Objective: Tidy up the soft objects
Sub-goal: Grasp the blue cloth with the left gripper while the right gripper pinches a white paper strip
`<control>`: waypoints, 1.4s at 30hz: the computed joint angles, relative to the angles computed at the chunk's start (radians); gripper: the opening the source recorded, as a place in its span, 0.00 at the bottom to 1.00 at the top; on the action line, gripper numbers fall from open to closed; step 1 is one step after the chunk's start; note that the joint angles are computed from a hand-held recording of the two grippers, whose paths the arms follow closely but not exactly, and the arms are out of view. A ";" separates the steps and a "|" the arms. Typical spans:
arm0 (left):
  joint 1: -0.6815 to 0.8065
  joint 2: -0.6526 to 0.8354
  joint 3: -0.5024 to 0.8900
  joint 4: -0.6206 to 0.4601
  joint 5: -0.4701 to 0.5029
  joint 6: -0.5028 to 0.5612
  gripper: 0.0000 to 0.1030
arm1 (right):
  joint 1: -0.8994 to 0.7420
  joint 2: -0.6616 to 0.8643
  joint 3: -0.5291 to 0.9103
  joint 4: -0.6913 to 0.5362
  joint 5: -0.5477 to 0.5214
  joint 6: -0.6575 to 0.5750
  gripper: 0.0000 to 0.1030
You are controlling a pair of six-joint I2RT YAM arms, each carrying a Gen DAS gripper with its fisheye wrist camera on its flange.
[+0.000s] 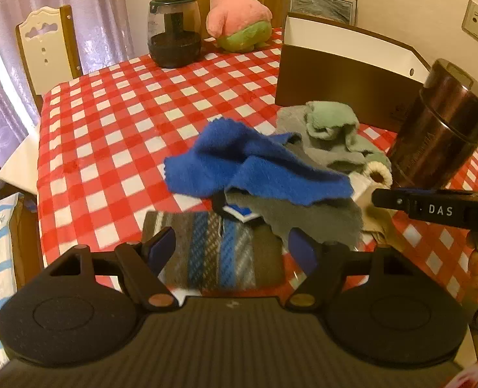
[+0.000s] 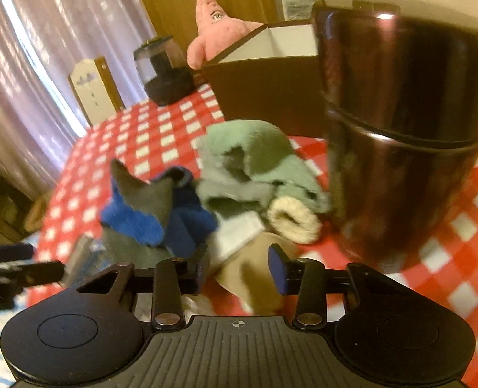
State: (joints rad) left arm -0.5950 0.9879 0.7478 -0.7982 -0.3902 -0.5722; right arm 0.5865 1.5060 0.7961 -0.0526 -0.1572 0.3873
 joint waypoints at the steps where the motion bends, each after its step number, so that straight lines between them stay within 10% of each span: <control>1: 0.022 0.006 0.000 0.015 0.013 0.023 0.73 | -0.003 0.016 0.007 0.012 -0.023 0.024 0.39; 22: 0.226 0.113 -0.015 0.146 0.167 0.188 0.70 | -0.028 0.273 0.057 0.222 -0.095 0.384 0.23; 42: 0.246 0.139 0.003 0.204 0.213 0.249 0.69 | 0.031 0.214 0.063 0.188 -0.025 0.214 0.03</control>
